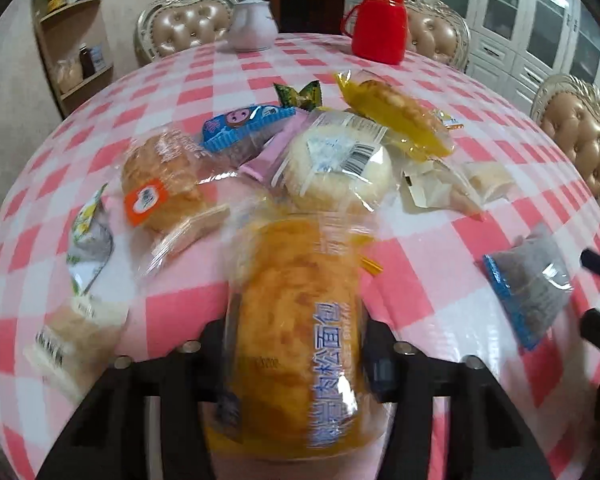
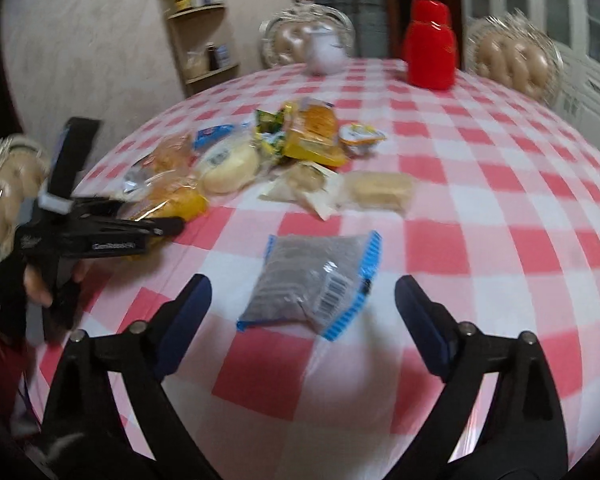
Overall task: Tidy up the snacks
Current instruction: 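Grasp the yellow floss bread with left tool while right tool grasps the blue-striped grey bag, then carry both snacks to the white box and open both tools to drop them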
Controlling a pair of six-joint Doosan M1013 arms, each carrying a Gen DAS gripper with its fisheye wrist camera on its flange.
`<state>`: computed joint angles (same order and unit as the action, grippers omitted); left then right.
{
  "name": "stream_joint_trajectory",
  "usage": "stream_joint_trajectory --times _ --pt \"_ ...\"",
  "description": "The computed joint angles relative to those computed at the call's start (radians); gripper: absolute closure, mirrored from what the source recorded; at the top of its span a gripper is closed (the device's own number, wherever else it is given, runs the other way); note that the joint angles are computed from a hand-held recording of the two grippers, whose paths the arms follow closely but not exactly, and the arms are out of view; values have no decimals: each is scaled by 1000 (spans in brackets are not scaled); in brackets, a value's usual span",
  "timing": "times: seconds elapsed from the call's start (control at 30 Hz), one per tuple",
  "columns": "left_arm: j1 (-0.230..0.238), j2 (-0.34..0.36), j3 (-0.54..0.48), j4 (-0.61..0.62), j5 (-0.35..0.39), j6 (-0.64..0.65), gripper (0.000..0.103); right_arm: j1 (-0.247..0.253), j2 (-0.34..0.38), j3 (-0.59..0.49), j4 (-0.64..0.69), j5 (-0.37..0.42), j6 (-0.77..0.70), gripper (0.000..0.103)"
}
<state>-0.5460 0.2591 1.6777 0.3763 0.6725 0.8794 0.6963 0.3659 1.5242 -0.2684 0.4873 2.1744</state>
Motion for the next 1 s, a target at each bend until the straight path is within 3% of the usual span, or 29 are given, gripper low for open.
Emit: stream_joint_trajectory --times 0.13,0.27,0.37,0.5,0.63,0.9,1.0 --pt "-15 -37 42 9 -42 -73 53 12 33 -44 1 125 27 9" --pt "-40 -67 73 86 -49 -171 53 17 72 -102 18 164 26 9" --pt "-46 -76 84 110 -49 -206 53 48 123 -173 -147 306 112 12" --pt "-62 -98 115 164 -51 -282 53 50 110 -151 -174 265 151 37" --pt "-73 -123 147 204 -54 -379 53 34 82 -108 -144 188 180 40" --pt "-125 -204 217 323 -5 -567 53 51 64 -90 45 96 46 41" --pt "-143 -241 258 349 9 -623 53 61 50 -65 164 29 -34 40"
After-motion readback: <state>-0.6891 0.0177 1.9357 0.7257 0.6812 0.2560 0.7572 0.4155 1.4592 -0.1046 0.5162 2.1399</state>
